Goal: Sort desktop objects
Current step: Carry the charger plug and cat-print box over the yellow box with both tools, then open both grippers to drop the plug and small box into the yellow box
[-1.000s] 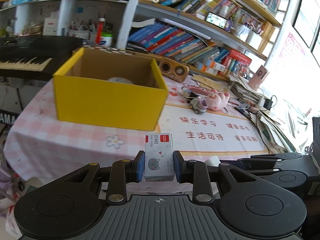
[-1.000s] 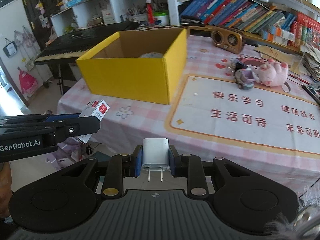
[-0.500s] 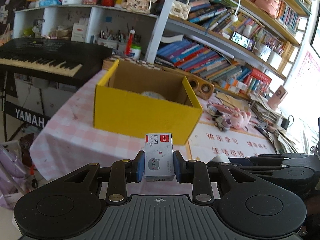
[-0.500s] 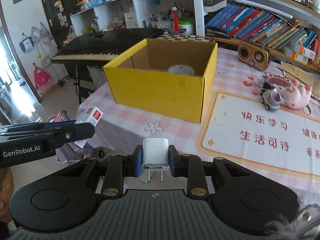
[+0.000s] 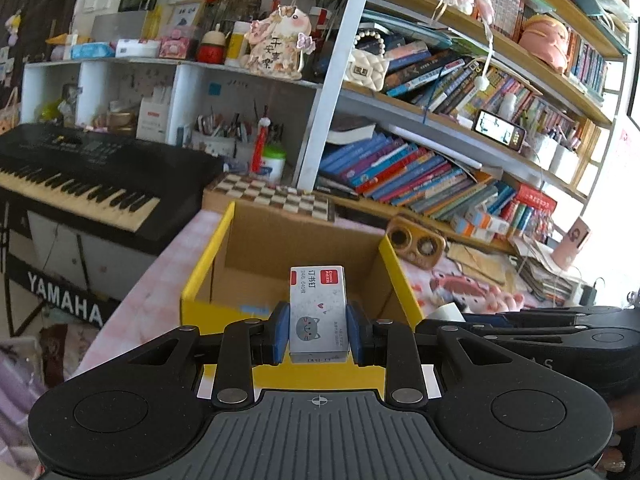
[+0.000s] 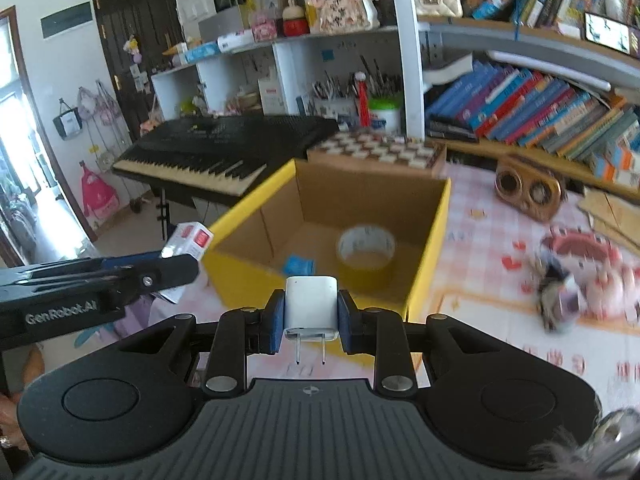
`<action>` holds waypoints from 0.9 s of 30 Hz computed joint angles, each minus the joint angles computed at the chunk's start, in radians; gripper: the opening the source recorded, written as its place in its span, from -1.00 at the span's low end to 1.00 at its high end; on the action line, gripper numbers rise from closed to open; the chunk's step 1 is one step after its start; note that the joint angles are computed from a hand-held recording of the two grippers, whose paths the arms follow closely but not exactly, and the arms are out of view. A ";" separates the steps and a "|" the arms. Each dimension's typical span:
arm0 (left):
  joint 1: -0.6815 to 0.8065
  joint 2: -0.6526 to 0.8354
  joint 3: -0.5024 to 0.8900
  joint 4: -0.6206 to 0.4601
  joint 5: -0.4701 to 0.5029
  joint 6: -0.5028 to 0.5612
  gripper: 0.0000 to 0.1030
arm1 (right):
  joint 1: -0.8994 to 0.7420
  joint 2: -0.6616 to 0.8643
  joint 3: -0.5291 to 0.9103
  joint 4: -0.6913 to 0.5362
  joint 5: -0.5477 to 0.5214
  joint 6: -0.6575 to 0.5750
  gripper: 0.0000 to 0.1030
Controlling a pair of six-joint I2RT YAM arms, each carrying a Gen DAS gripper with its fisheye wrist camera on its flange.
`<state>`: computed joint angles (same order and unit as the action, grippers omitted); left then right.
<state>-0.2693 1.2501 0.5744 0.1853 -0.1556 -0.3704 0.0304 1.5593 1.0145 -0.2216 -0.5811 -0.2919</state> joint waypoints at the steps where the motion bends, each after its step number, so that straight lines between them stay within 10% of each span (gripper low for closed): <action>1: 0.011 0.038 0.023 0.019 0.009 0.008 -0.45 | 0.005 0.027 0.028 0.004 0.003 -0.006 -0.52; 14: 0.084 0.435 0.332 0.018 0.045 0.089 -0.45 | 0.064 0.366 0.333 -0.018 0.103 -0.222 -0.52; 27: 0.111 0.651 0.558 -0.155 0.074 0.145 -0.45 | 0.113 0.677 0.736 -0.324 0.150 -0.460 -0.52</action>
